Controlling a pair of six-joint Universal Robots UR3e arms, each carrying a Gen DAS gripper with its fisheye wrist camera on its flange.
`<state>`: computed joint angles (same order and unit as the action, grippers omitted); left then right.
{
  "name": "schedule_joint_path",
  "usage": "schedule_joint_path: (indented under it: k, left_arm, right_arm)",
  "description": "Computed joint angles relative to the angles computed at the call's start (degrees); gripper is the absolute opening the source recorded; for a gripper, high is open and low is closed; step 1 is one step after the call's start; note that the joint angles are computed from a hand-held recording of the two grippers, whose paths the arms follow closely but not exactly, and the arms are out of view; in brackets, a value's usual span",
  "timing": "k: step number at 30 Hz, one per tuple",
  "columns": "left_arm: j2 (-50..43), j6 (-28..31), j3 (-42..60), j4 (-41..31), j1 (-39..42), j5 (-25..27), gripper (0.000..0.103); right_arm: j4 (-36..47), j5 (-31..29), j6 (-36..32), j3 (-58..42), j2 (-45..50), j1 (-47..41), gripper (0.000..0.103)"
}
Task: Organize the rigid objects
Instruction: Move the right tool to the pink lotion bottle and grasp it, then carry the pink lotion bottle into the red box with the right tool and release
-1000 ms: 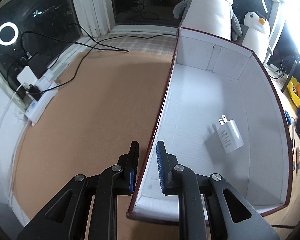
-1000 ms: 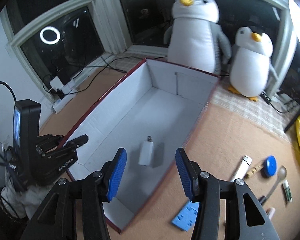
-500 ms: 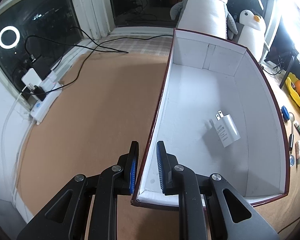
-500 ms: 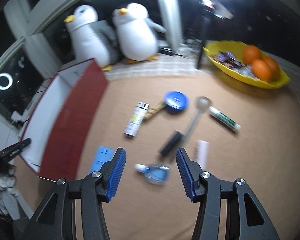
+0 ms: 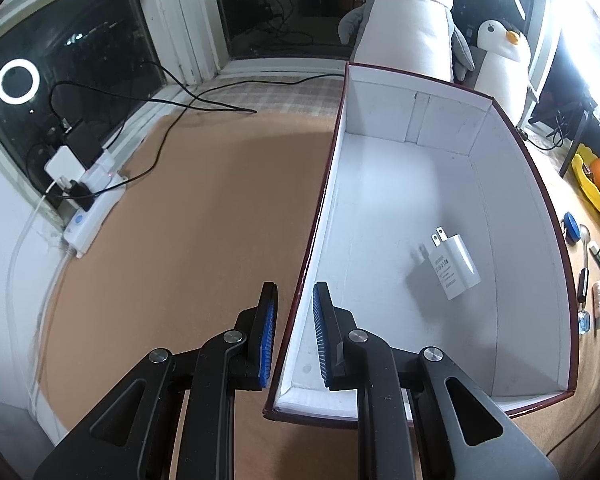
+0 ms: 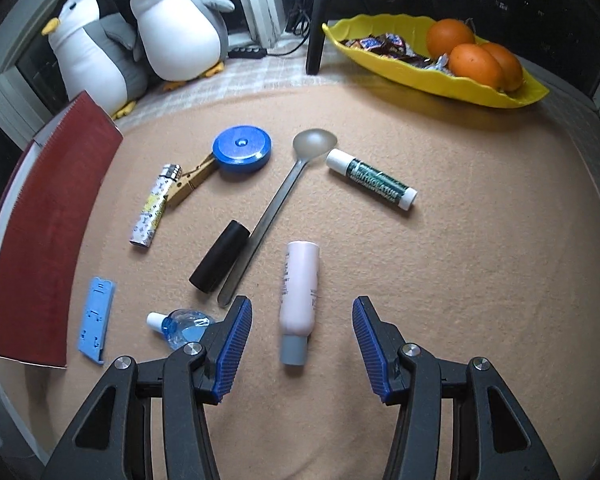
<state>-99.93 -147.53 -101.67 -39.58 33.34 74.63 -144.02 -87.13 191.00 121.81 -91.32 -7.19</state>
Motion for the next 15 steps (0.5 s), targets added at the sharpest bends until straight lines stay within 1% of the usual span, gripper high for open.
schedule_joint_path:
  k: [5,9,11,13,15]
  left_arm:
    - [-0.9,-0.4,1.3,-0.4,0.0,0.0,0.016]
    - [-1.8,-0.7,2.6,-1.0,-0.2,-0.1,0.018]
    - [-2.3,-0.9,2.9,-0.7,-0.5,0.0,0.017]
    - [-2.6,-0.9,3.2,-0.8,-0.6,-0.2,0.017]
    - [-3.2,-1.1,3.8,-0.7,-0.9,-0.2,0.017]
  right_arm:
    - [-0.5,-1.3,-0.7,-2.0,4.7,0.6,0.04]
    - [0.3,-2.6,-1.2,-3.5,5.9,1.1,0.034]
    - [1.0,-3.5,-1.0,-4.4,6.5,1.5,0.023]
    - [1.7,-4.3,-1.0,-5.1,6.7,1.9,0.018]
    - [2.1,-4.6,-1.0,-5.5,6.8,2.1,0.018]
